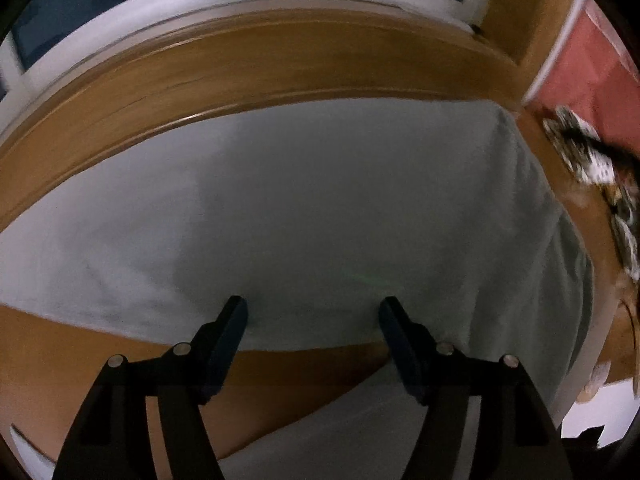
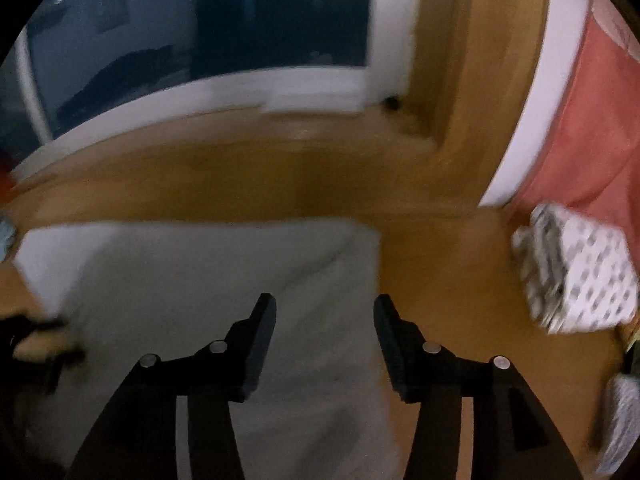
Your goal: Fold clothes
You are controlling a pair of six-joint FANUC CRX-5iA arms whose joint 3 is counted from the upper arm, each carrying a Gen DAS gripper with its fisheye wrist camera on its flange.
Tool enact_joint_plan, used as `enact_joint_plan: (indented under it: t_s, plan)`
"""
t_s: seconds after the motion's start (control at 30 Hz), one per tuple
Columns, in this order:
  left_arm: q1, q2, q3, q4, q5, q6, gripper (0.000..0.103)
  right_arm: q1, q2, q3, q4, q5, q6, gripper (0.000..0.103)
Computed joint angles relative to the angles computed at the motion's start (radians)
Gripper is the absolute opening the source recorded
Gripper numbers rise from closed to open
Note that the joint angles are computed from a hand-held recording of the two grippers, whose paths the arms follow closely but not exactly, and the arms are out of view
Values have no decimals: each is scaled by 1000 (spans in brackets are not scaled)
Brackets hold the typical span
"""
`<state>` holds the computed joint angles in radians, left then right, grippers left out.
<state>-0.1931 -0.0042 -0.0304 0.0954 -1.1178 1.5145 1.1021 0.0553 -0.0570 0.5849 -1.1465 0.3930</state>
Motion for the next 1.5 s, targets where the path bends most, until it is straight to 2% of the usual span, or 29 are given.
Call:
enact_joint_plan:
  t_s: [0.13, 0.2, 0.3, 0.5, 0.6, 0.67, 0.73, 0.87, 1.03, 1.1, 1.2, 1.3, 1.37, 1.43, 1.5]
  plan:
    - [59, -70, -47, -21, -8, 48, 66, 92, -14, 2, -106, 6, -26, 51]
    - [93, -104, -74, -20, -13, 69, 66, 115, -1, 0, -144, 40, -43, 51]
    - [148, -139, -115, 7, -15, 66, 66, 155, 21, 5, -163, 41, -91, 51]
    - [237, -213, -181, 40, -26, -16, 66, 209, 70, 18, -123, -54, -163, 52]
    - [231, -185, -171, 39, -5, -16, 66, 211, 95, 56, -138, -110, -157, 51]
    - [262, -206, -181, 46, -11, -69, 66, 201, 120, 114, -156, -164, -171, 52]
    - [278, -209, -165, 27, -11, -124, 66, 204, 136, 157, -130, -174, -200, 52]
    - [313, -193, -111, -61, 36, -204, 66, 204, 267, 348, -68, -201, -131, 52]
    - [374, -69, -26, -147, 93, -201, 66, 167, 487, 637, -128, -190, -63, 51]
    - [418, -52, -24, -130, 94, -213, 66, 157, 578, 748, -124, -204, -48, 51]
    - [449, 0, 1, -118, 97, -208, 66, 151, 744, 987, -136, -313, 16, 51]
    - [468, 17, -3, -113, 101, -214, 69, 160, 855, 1166, -122, -407, 76, 53]
    - [492, 5, -30, -72, 118, -246, 69, 164, 884, 1223, -136, -409, 96, 53]
    - [494, -3, -32, -89, 112, -237, 69, 168, 926, 1294, -131, -432, 116, 53]
    - [495, -17, -40, -119, 118, -213, 72, 173, 931, 1302, -129, -422, 118, 53]
